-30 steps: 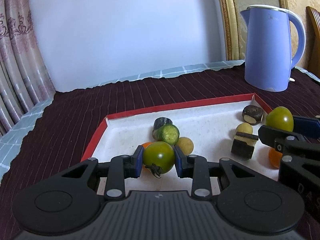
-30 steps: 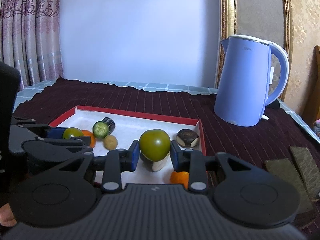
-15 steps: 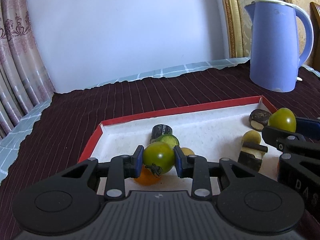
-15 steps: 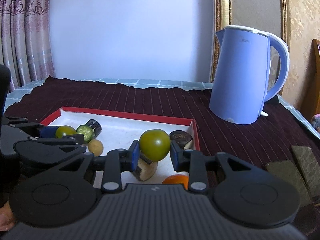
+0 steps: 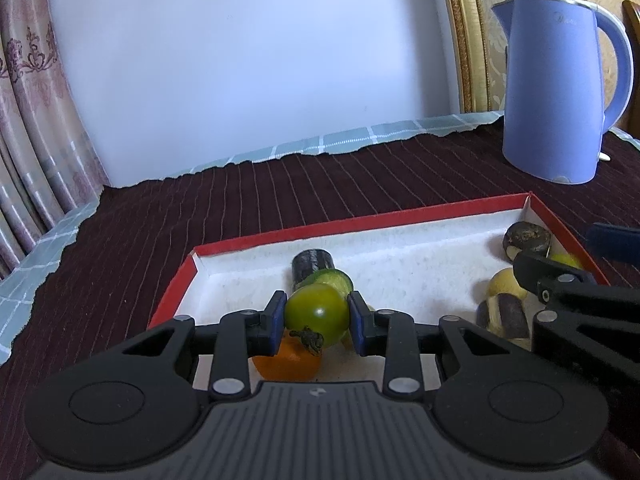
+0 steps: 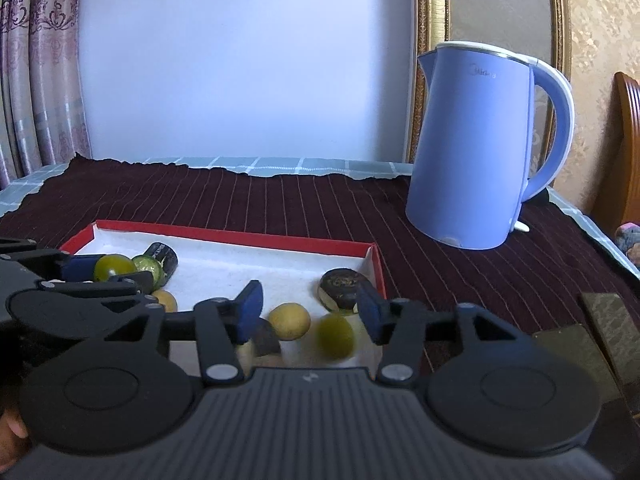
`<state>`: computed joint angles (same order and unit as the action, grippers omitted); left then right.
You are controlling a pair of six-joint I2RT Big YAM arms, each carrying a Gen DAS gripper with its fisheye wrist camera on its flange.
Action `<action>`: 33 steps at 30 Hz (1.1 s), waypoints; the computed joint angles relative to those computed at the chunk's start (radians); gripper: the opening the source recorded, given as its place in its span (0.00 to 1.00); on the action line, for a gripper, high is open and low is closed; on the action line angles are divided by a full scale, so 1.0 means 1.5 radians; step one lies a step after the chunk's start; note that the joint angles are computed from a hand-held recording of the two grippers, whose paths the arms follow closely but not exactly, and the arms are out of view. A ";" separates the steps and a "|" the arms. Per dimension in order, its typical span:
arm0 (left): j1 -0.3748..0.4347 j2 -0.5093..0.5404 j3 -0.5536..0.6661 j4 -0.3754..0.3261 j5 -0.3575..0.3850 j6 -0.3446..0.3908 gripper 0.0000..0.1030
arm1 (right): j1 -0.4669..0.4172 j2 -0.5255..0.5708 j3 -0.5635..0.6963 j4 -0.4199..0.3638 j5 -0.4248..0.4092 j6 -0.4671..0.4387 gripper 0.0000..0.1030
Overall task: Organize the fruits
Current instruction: 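Open the right tool to drop its tomato in the tray while the left tool releases its tomato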
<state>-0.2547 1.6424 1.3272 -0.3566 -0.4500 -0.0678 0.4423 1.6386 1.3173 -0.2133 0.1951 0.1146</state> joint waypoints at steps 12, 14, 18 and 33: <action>-0.002 -0.015 -0.020 0.018 -0.005 0.002 0.49 | 0.001 -0.010 -0.018 0.010 0.001 0.002 0.58; -0.002 -0.020 -0.026 0.017 -0.006 -0.002 0.49 | 0.001 -0.014 -0.024 0.015 0.003 0.002 0.60; -0.001 -0.036 -0.043 0.016 -0.002 -0.014 0.49 | 0.004 -0.027 -0.039 0.025 0.005 -0.003 0.66; 0.009 -0.109 -0.128 0.017 0.003 -0.052 0.66 | 0.028 -0.091 -0.118 0.061 0.008 -0.016 0.88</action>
